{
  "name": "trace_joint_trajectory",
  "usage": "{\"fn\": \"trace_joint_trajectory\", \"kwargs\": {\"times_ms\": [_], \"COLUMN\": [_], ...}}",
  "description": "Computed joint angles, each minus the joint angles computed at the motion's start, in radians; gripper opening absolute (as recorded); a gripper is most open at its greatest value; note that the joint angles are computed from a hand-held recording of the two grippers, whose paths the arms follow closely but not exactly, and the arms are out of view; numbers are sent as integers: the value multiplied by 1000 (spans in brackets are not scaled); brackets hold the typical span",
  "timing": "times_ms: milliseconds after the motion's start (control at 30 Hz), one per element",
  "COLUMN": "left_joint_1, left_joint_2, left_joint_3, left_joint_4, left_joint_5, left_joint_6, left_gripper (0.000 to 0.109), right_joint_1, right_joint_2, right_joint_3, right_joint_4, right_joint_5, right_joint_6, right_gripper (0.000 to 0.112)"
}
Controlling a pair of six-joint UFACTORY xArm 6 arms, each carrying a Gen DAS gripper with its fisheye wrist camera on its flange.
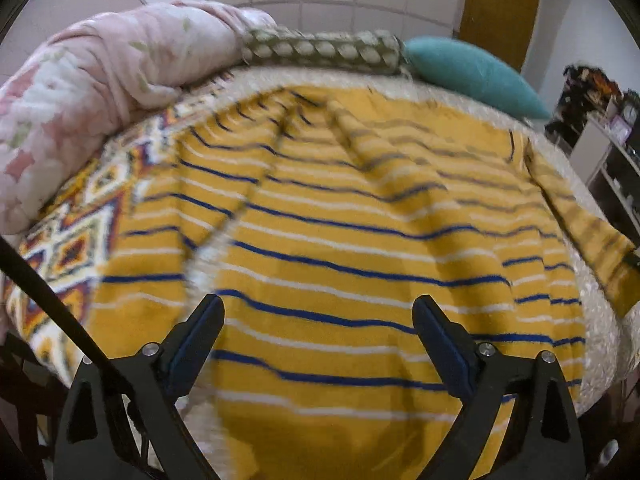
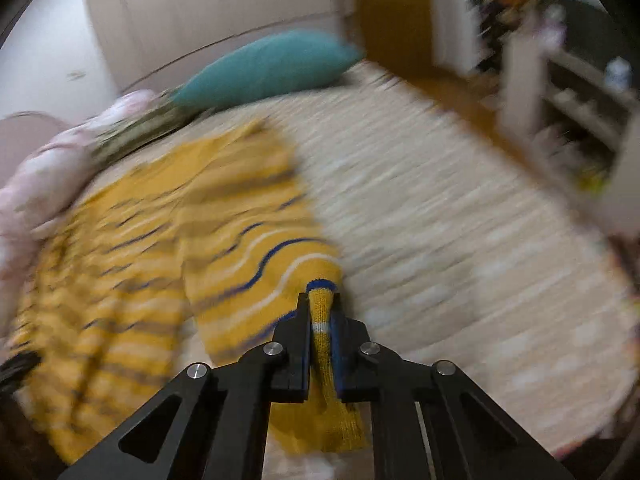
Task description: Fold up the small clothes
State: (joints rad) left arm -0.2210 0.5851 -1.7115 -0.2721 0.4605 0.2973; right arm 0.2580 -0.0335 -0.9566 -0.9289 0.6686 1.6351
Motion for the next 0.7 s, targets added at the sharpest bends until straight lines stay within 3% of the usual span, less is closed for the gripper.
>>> {"fn": "trace_joint_trajectory", "kwargs": {"times_ms": [100, 167, 233, 267, 300, 367, 467, 533, 633, 700], "left_joint_1": [29, 43, 51, 52, 49, 41, 35, 34, 36, 41], "left_joint_2": [-5, -2, 12, 20, 29, 26, 23, 32, 41, 44], "left_joint_3": [0, 6, 2, -4, -10, 11, 23, 11, -5, -13], "left_joint_4": [-2, 35, 83, 93, 112, 154, 78, 50, 12, -24], "left_joint_5": [10, 9, 23, 38, 48, 31, 33, 47, 61, 72], "left_joint_6": [14, 1, -17, -7, -5, -6, 78, 101, 132, 146], "left_gripper": [95, 95, 95, 95, 95, 95, 95, 95, 95, 95], "right_joint_1": [16, 13, 17, 18, 31, 31, 53, 99, 166, 184], "right_joint_2": [-9, -42, -78, -89, -87, -77, 39, 113, 170, 179], "right_joint_3": [-53, -37, 6, 34, 54, 100, 102, 55, -23, -37], "right_joint_4": [1, 21, 14, 10, 14, 36, 156, 175, 148, 116], "right_joint_5": [279, 293, 204, 122, 18, -192, -481, -522, -428, -422], "right_joint_6": [-30, -17, 25, 40, 57, 57, -30, -60, -80, -54], "right_gripper": [13, 18, 38, 51, 56, 56, 57, 57, 65, 66]}}
